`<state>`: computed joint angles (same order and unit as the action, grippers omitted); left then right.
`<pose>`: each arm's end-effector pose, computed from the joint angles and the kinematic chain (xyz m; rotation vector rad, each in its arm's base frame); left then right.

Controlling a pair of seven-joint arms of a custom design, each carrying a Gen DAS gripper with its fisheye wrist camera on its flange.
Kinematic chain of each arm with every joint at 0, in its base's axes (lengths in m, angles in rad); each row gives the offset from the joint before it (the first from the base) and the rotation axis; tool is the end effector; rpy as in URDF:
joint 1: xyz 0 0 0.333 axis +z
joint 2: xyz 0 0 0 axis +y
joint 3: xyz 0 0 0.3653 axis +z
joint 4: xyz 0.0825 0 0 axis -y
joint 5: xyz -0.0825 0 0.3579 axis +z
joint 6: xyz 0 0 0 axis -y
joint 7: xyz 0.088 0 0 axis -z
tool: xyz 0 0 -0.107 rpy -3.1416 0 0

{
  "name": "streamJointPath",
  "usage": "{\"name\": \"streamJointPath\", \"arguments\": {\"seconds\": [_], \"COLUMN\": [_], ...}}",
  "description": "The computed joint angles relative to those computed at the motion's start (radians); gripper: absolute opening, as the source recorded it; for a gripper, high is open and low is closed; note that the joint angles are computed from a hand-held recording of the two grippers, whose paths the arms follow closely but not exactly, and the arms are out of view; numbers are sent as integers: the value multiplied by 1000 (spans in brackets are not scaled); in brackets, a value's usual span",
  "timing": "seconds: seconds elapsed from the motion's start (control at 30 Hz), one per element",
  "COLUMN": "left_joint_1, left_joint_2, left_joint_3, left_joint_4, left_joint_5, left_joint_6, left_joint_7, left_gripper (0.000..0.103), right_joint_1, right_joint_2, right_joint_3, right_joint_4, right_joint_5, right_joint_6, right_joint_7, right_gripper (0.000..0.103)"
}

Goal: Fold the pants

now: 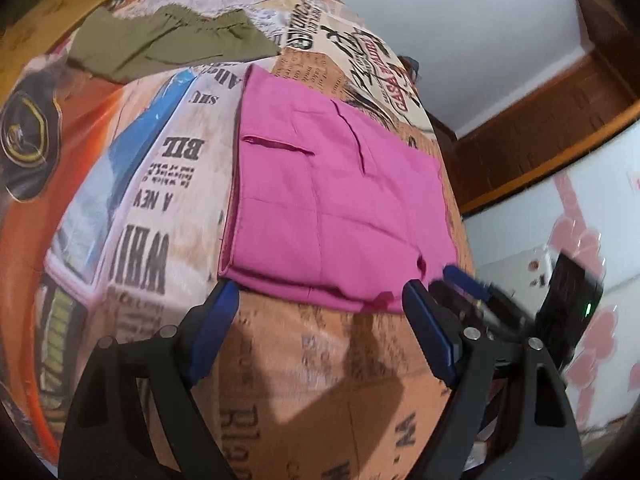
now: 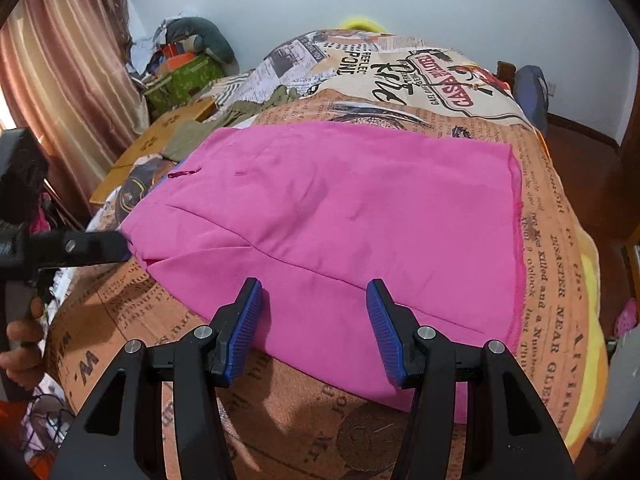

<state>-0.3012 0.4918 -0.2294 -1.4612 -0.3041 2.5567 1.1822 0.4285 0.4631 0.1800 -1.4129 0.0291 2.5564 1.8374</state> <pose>0.6592 -0.3349 0.5269 2.1306 -1.8874 1.0066 0.6236 0.3940 0.5703 -1.9603 1.4820 -0.1862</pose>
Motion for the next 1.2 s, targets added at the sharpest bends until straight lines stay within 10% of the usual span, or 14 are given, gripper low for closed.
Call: {"name": "streamJointPath", "arguments": {"seconds": [0.73, 0.97, 1.2], "left_joint_1": [-21, -78, -115], "left_joint_2": [146, 266, 244], "left_joint_3": [25, 102, 129], "left_joint_4": [227, 478, 468], "left_joint_5": [-17, 164, 296], "left_joint_6": [-38, -221, -213], "left_joint_7": [-206, -333, -308], "left_gripper": [80, 27, 15], "right_joint_1": [-31, -43, -41], "right_joint_2": [-7, -9, -6], "right_joint_3": [32, 40, 38], "right_joint_4": [-35, -48, -35], "right_joint_5": [94, 120, 119], "right_joint_6": [41, 58, 41], "right_joint_7": [-51, -51, -57], "right_gripper": [50, 50, 50]}}
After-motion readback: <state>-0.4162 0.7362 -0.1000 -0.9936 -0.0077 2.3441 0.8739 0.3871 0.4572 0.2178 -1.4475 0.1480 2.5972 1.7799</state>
